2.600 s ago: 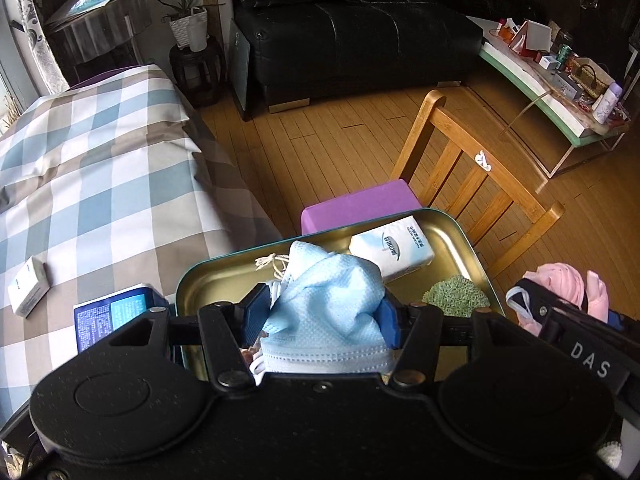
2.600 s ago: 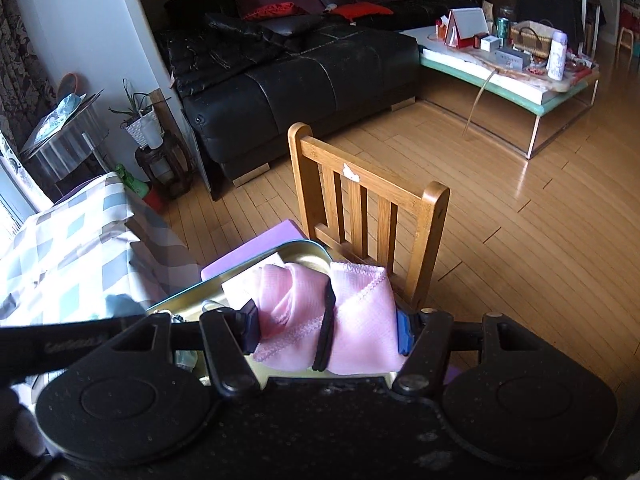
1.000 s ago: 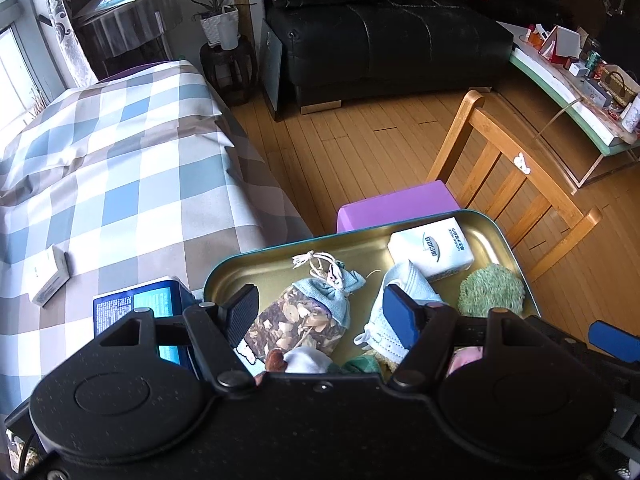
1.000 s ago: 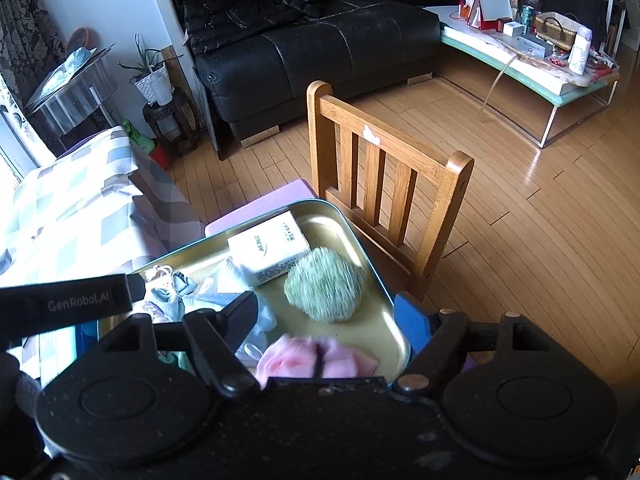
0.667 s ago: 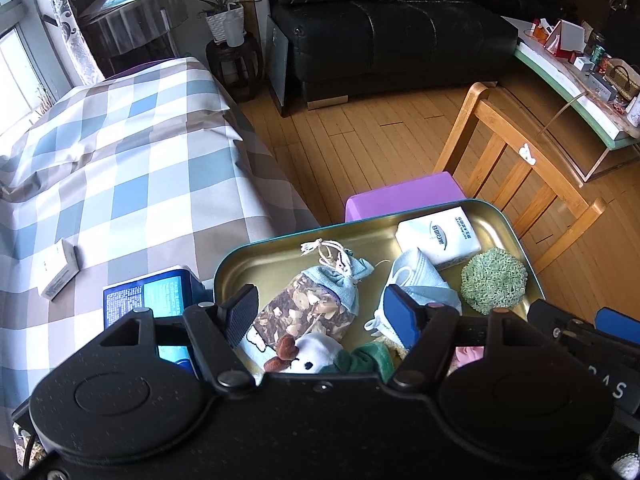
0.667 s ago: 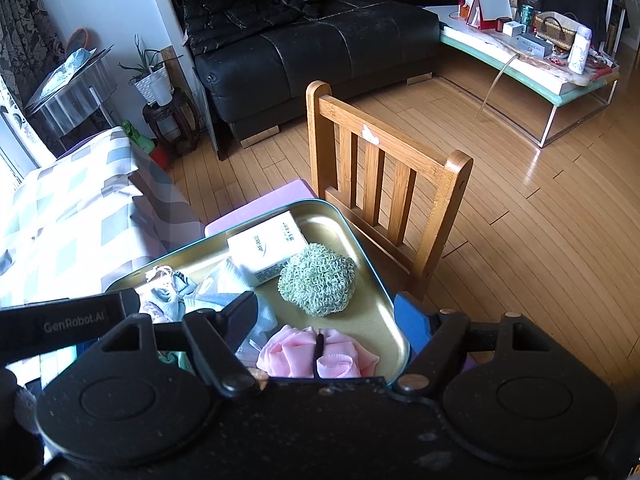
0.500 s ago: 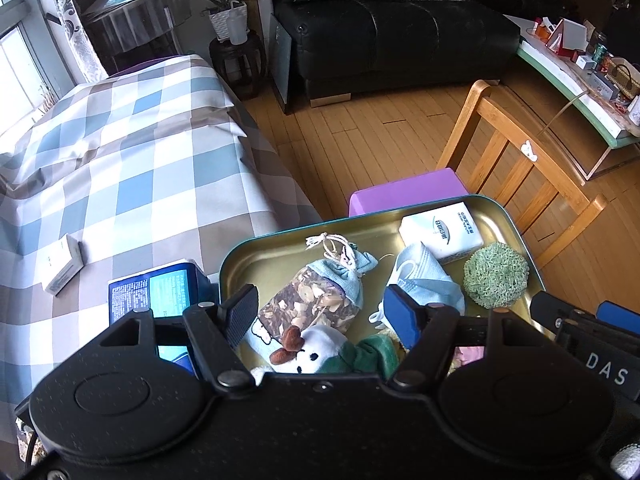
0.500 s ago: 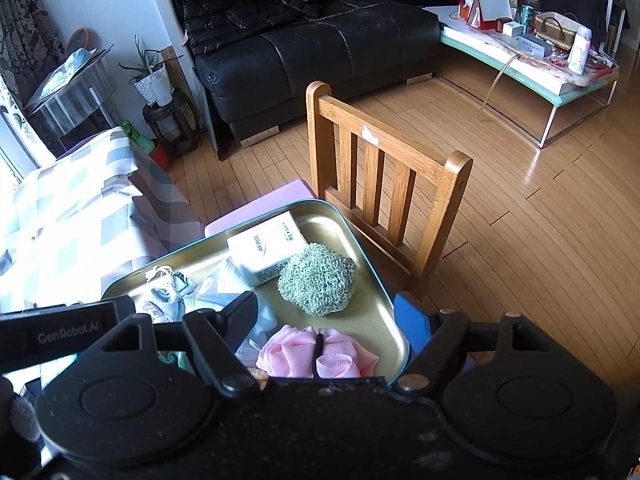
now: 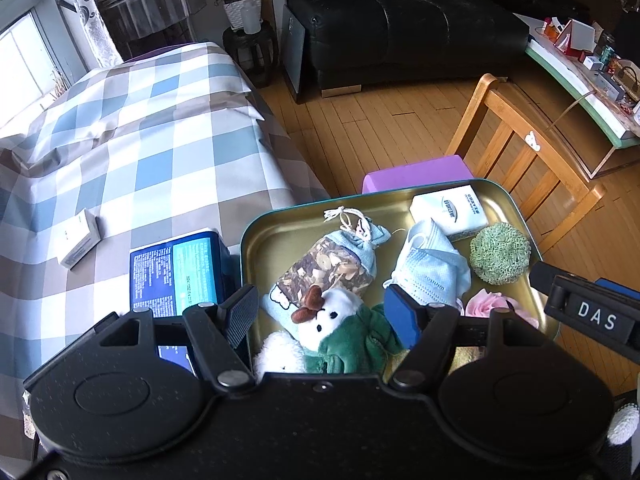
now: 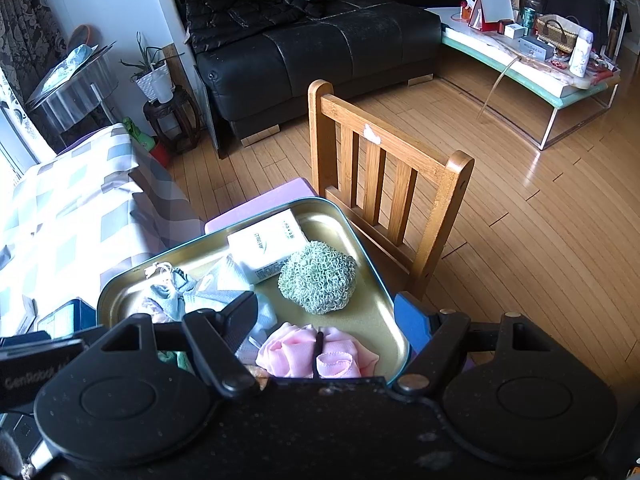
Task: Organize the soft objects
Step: 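Withdraw both tools from the tray back over the bedspread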
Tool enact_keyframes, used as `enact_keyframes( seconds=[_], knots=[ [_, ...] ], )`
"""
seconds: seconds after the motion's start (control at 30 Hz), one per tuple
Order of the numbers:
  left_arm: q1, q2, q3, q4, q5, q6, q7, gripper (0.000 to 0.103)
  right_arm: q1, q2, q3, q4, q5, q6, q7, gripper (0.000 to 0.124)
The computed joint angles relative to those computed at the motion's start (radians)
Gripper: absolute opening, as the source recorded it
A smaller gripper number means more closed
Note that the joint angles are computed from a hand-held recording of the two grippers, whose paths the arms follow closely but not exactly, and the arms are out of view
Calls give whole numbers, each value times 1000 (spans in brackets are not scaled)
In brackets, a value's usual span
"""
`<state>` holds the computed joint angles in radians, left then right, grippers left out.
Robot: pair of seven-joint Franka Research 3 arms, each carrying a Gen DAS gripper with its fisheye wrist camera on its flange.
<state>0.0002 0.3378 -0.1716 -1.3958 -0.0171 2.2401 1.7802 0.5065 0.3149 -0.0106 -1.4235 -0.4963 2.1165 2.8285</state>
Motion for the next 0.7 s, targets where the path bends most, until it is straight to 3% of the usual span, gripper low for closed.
enact_keyframes(
  seconds=[0.7],
  knots=[
    [53, -100, 44, -119, 3, 15, -24, 66, 19, 19, 1, 30, -13, -46, -48, 75]
  ],
)
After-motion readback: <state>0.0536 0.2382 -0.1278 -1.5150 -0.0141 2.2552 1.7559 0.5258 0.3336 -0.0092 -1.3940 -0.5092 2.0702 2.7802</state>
